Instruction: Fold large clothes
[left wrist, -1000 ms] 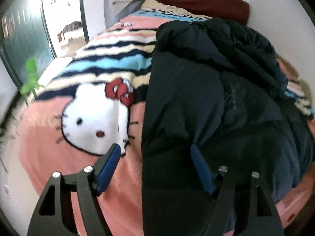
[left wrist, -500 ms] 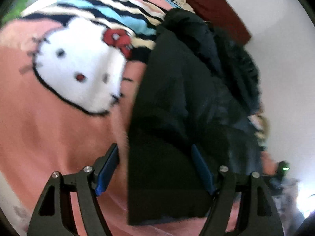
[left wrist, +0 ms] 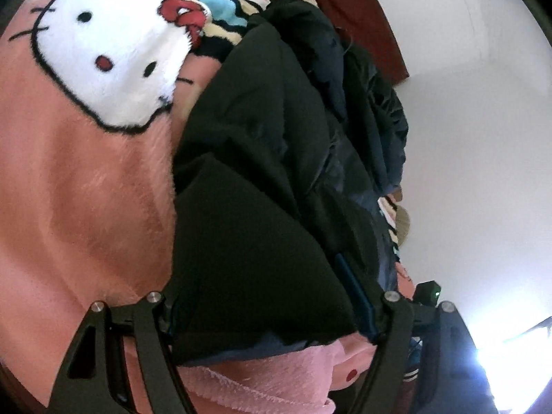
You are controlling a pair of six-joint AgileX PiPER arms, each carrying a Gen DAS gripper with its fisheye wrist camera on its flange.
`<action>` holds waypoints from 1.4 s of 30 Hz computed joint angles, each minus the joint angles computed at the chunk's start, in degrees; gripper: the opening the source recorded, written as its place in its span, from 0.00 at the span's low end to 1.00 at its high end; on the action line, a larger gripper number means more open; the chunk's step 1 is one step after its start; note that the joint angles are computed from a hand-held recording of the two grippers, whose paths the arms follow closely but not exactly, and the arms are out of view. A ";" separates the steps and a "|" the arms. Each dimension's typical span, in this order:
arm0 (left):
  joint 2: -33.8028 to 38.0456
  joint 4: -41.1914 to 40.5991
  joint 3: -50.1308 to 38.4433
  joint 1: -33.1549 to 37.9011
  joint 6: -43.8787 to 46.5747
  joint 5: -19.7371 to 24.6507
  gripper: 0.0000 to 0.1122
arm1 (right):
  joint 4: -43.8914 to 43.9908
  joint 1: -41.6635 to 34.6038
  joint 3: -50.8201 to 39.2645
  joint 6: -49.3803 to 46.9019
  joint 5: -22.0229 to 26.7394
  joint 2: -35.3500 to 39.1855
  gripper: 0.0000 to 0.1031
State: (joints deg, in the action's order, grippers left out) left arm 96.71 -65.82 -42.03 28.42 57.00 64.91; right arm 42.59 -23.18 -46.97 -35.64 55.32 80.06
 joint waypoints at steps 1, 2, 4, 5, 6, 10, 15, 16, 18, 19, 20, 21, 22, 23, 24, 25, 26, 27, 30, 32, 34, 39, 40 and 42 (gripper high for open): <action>-0.05 -0.60 -0.30 -0.14 -0.10 0.13 0.65 | 0.66 -0.71 0.00 -0.62 0.73 0.23 0.93; 0.08 -0.86 -0.59 0.26 0.02 0.71 0.65 | 1.13 -1.16 -0.06 -1.08 1.31 0.44 0.93; 0.14 -2.10 -1.21 0.47 -0.13 1.54 0.64 | 2.99 -2.16 -0.20 -2.01 2.98 1.23 0.93; 0.97 -2.93 -1.92 0.24 0.11 1.63 0.63 | 4.21 -2.86 -0.13 -2.62 3.92 1.50 0.92; 1.03 -3.69 -2.17 0.25 0.38 2.24 0.63 | 5.89 -3.77 -0.13 -3.54 5.24 1.84 0.88; -0.88 -4.12 -2.34 -0.33 1.30 2.13 0.63 | 8.47 -5.59 0.14 -6.02 8.59 1.63 0.70; 0.17 -3.27 -2.35 -0.67 0.46 0.07 0.50 | 6.08 -6.64 0.37 -6.42 9.67 3.35 0.59; 0.16 -2.93 -2.35 -0.67 0.11 -0.19 0.48 | 6.05 -7.15 0.73 -6.82 10.03 3.64 0.59; -0.25 -1.74 -2.23 -0.57 -0.48 -0.54 0.42 | 5.75 -7.25 1.17 -7.18 10.20 3.68 0.59; -0.47 -1.13 -2.32 -0.53 -0.77 -0.60 0.41 | 5.39 -7.07 1.22 -7.19 10.43 3.51 0.59; -0.69 -0.87 -2.11 -0.38 -0.62 -0.59 0.39 | 5.12 -6.83 1.24 -7.18 10.53 3.38 0.56; -0.91 -0.79 -2.10 -0.44 -0.76 -0.51 0.37 | 4.92 -6.63 1.39 -7.29 10.46 3.19 0.52; -1.00 -0.82 -2.09 -0.51 -0.82 -0.37 0.36 | 5.17 -6.42 1.64 -7.63 10.22 2.83 0.46; -1.15 -0.78 -2.24 -0.73 -1.16 -0.16 0.36 | 5.55 -6.50 1.68 -7.99 10.28 2.73 0.44; -1.11 -0.91 -2.37 -0.98 -1.23 0.11 0.36 | 6.05 -6.60 1.77 -8.33 10.30 2.49 0.40; -1.05 -0.94 -2.69 -1.30 -1.37 0.75 0.36 | 6.46 -7.03 1.96 -8.92 10.50 2.36 0.38; -0.96 -1.03 -2.85 -1.70 -1.45 0.95 0.36 | 6.99 -7.20 2.18 -9.31 10.57 2.33 0.38; -0.88 -0.89 -3.07 -2.03 -1.73 1.09 0.36 | 7.60 -6.97 2.19 -9.45 10.32 2.78 0.38; -0.55 -0.72 -3.31 -2.56 -2.15 0.74 0.36 | 10.05 -8.24 2.64 -10.64 11.29 4.53 0.40; -0.99 -0.41 -3.17 -2.70 -2.21 0.43 0.35 | 11.60 -9.62 3.30 -11.71 11.91 5.50 0.41; -2.64 0.85 -3.16 -3.67 -2.84 -1.16 0.28 | 12.32 -9.67 4.07 -11.08 11.58 5.75 0.41; -6.43 2.67 -4.32 -7.13 -6.27 -3.92 0.16 | 12.28 -7.70 4.16 -9.94 10.15 3.91 0.25; -6.94 2.67 -4.71 -7.49 -6.68 -3.83 0.15 | 12.09 -7.13 3.69 -9.45 10.03 3.21 0.22; -7.73 2.15 -6.20 -8.01 -7.49 -2.80 0.15 | 11.61 -6.05 2.32 -8.56 9.90 2.03 0.19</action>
State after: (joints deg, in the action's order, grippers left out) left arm 88.98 -63.68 -48.23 20.41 49.52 62.11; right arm 54.20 -29.24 -44.65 -44.20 65.22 82.09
